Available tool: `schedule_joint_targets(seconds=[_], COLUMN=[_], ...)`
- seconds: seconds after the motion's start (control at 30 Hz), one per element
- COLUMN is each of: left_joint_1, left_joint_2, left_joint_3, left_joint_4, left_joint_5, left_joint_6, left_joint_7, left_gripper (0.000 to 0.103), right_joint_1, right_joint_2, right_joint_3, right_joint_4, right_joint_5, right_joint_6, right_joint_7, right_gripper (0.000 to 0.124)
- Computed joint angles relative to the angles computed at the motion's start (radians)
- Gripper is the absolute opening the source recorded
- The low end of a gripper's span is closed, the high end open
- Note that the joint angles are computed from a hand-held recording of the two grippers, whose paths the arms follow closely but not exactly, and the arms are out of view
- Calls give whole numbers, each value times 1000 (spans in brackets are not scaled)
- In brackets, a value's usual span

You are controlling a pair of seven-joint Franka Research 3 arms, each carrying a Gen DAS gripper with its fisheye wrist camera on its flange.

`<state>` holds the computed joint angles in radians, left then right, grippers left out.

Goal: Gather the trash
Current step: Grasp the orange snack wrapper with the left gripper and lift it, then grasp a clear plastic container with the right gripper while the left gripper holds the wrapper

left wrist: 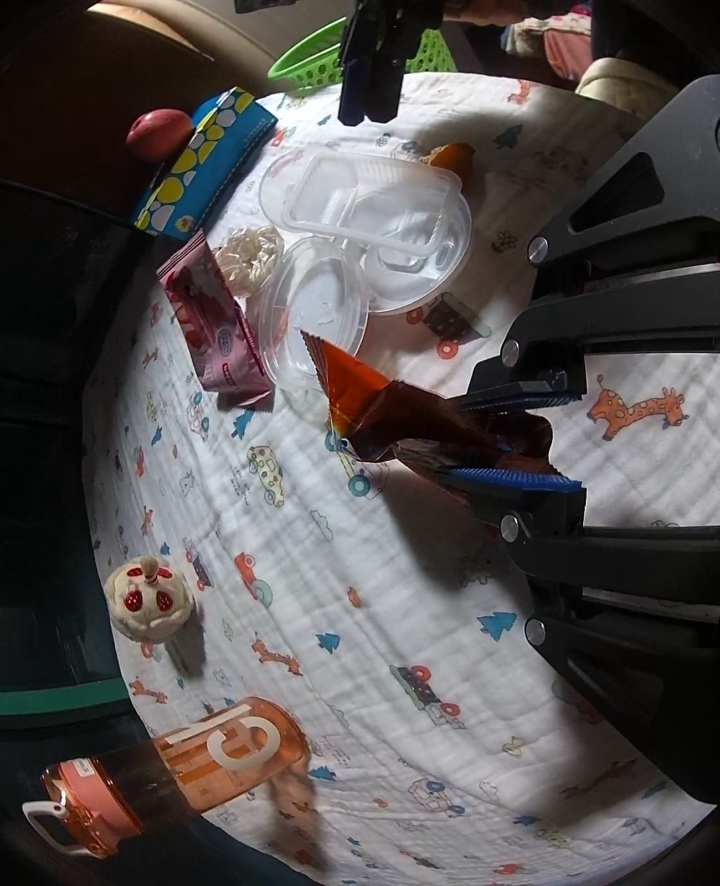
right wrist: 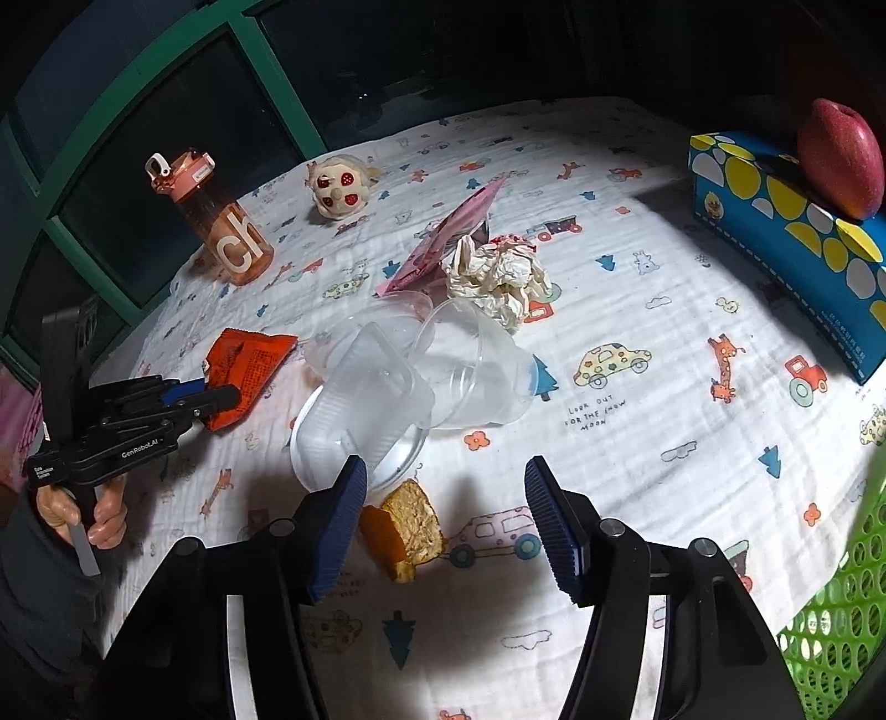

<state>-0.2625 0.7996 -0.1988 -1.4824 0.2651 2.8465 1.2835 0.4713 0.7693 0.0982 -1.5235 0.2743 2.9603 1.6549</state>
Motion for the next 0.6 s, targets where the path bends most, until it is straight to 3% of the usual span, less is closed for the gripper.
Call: schedule_joint_targets(seconds=[0.2,0.4,0.6], left_joint_1=[-9,-2,1], left_joint_2=[-29,-55,-76], left_joint_3=[15,10,6], left_joint_4=[-41,-85,-118], left_joint_5=[5,11,18], left_joint_6=[25,58,86], left_joint_7=[-38,-62,-72], left_gripper=[16,14,14], right_joint_1=[-24,3,10], right_joint_2=[63,156,160], right_joint_3=[64,40,32], right_joint_4=[93,240,236], right_joint_5=[33,46,43], right_joint_6=[-29,-103,-78], right_joint_7=[-36,15,41], right_gripper=[50,38,7])
